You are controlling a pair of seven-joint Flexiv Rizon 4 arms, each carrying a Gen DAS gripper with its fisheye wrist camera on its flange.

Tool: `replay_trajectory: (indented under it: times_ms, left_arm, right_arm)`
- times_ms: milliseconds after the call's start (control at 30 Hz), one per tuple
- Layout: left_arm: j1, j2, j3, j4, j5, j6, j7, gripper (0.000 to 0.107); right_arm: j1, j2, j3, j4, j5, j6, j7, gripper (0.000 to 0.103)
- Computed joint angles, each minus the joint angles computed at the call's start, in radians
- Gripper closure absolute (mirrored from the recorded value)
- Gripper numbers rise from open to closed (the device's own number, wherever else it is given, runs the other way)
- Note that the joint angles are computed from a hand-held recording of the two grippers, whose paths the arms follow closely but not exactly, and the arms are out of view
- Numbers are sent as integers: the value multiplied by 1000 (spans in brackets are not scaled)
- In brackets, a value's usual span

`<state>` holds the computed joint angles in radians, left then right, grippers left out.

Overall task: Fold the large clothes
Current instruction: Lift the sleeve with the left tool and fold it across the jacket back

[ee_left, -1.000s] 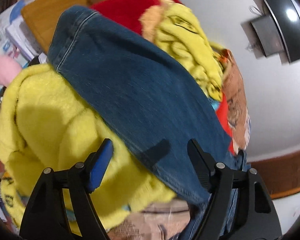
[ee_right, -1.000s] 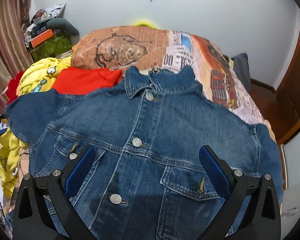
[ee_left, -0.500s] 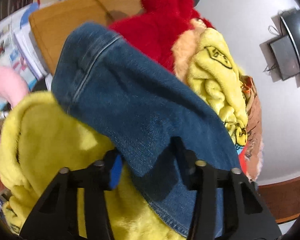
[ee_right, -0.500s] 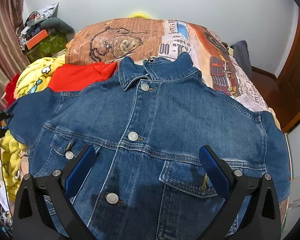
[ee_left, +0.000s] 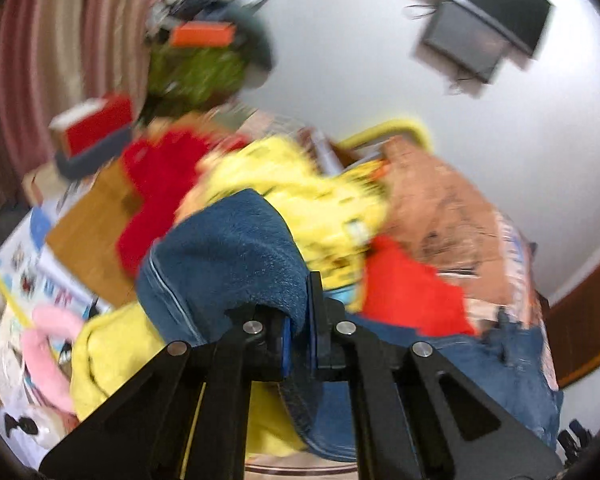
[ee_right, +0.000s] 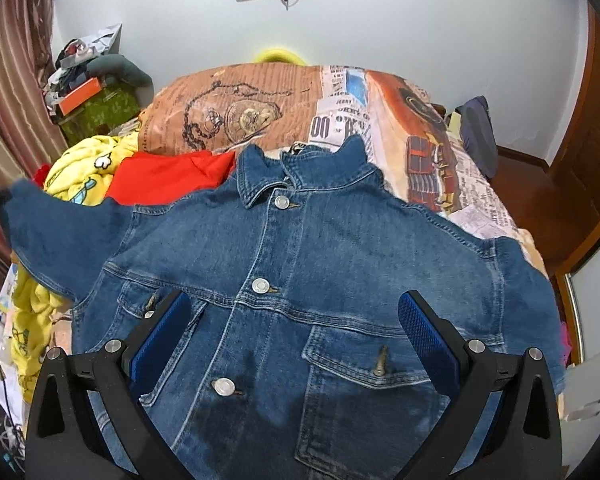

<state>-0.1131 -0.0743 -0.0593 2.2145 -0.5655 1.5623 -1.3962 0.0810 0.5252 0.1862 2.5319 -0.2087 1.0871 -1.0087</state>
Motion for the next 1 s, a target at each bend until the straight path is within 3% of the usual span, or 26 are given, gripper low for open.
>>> replay_trajectory:
  times_ms: [67, 267, 400, 567, 833, 1000]
  left_arm:
    - [-30, 17, 3, -37, 89, -16, -59, 102]
    - [-117, 12, -41, -141, 191, -52, -140, 102]
    - [-198, -49, -36, -253, 411, -109, -319, 102]
    - [-299, -161, -58, -376, 512, -191, -401, 102]
    - [-407, -356, -109, -506, 506, -384, -377, 102]
    - [-452, -418, -124, -533, 506, -459, -324, 102]
  right_arm:
    - [-2, 20, -5, 5, 1, -4, -15, 0]
    - [-18, 63, -23, 14, 5, -7, -63, 0]
    - [-24, 91, -40, 22, 31, -4, -99, 0]
    - [-41, 121, -56, 35, 57, -11, -141, 0]
    - [-81, 154, -87, 63, 94, -51, -207, 0]
    - [-109, 169, -100, 75, 116, -92, -231, 0]
